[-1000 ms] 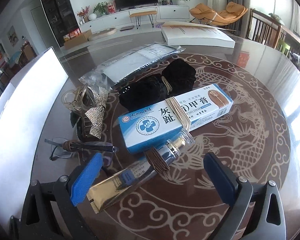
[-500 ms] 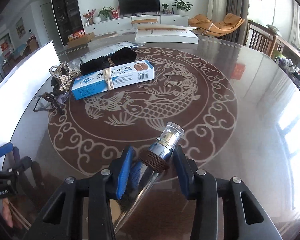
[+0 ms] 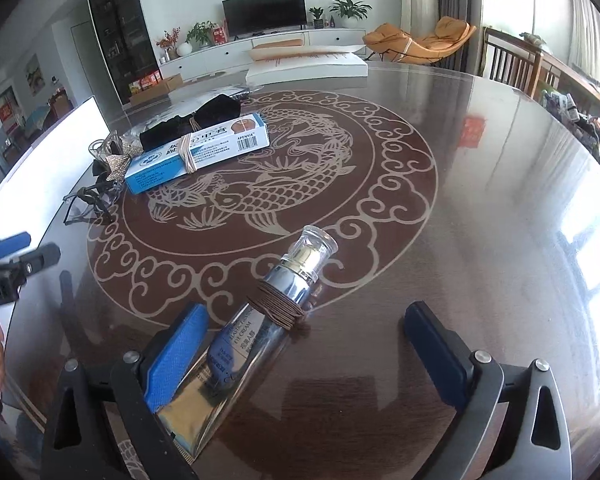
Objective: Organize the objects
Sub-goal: 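Grasp the black glasses with the left tool while the right holds the gold tube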
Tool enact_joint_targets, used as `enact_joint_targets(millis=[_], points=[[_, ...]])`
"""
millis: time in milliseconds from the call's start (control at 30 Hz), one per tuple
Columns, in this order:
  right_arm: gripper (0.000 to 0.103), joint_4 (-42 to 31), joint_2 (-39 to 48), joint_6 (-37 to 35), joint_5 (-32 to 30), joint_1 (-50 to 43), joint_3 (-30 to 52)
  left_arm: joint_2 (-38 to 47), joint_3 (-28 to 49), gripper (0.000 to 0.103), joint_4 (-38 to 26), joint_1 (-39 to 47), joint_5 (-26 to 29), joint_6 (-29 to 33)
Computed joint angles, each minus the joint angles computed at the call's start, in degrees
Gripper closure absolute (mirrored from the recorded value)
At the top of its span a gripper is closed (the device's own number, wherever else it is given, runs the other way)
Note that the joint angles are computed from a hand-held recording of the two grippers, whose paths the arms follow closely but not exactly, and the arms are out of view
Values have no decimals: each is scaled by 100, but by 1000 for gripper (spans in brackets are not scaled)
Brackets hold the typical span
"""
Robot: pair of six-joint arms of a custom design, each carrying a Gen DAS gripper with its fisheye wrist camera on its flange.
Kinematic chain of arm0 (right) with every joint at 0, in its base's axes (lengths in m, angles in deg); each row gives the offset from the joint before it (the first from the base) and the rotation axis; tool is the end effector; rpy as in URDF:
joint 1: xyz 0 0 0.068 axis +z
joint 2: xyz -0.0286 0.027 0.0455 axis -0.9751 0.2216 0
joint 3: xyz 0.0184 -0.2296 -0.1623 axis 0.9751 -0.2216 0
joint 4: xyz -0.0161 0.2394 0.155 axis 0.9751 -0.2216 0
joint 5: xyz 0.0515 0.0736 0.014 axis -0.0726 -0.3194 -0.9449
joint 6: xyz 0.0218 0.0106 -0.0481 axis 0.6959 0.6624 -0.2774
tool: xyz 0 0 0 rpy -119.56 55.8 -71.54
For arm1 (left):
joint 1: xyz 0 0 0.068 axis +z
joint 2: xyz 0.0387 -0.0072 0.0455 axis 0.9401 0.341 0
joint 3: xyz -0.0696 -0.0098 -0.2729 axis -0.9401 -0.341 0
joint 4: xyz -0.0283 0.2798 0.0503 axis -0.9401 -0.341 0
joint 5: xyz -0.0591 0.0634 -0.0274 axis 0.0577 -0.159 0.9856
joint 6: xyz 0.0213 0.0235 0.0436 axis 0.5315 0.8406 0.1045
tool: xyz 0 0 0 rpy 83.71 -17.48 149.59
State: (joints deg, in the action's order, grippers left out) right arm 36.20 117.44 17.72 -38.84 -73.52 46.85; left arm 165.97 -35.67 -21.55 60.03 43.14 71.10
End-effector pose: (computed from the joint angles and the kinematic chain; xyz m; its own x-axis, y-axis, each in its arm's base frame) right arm 0.2640 0.0210 0.1302 -0.7959 -0.0932 -0.5982 -0.1669 0.9836 0.0687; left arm 0.2655 -0.0414 0.1474 -0.7889 -0.0176 -0.6143 -0.0416 0.9988 0.0248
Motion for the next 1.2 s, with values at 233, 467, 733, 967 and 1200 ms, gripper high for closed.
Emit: enact_joint_targets(millis=[233, 467, 733, 967, 1200], points=[[2, -66, 85, -41, 437, 252, 56, 1721, 1567, 0, 53, 473, 501, 9], [1, -29, 80, -54, 263, 146, 40, 1772, 1529, 0, -647, 250, 1000, 186], [1, -14, 105, -59, 265, 145, 49, 1307, 847, 0, -459, 67, 790, 81], [1, 3, 113, -61, 265, 144, 42, 888, 427, 84, -161, -59, 352, 3], [1, 6, 115, -59, 264, 145, 41, 211, -277, 86, 36, -1023, -7, -1906]])
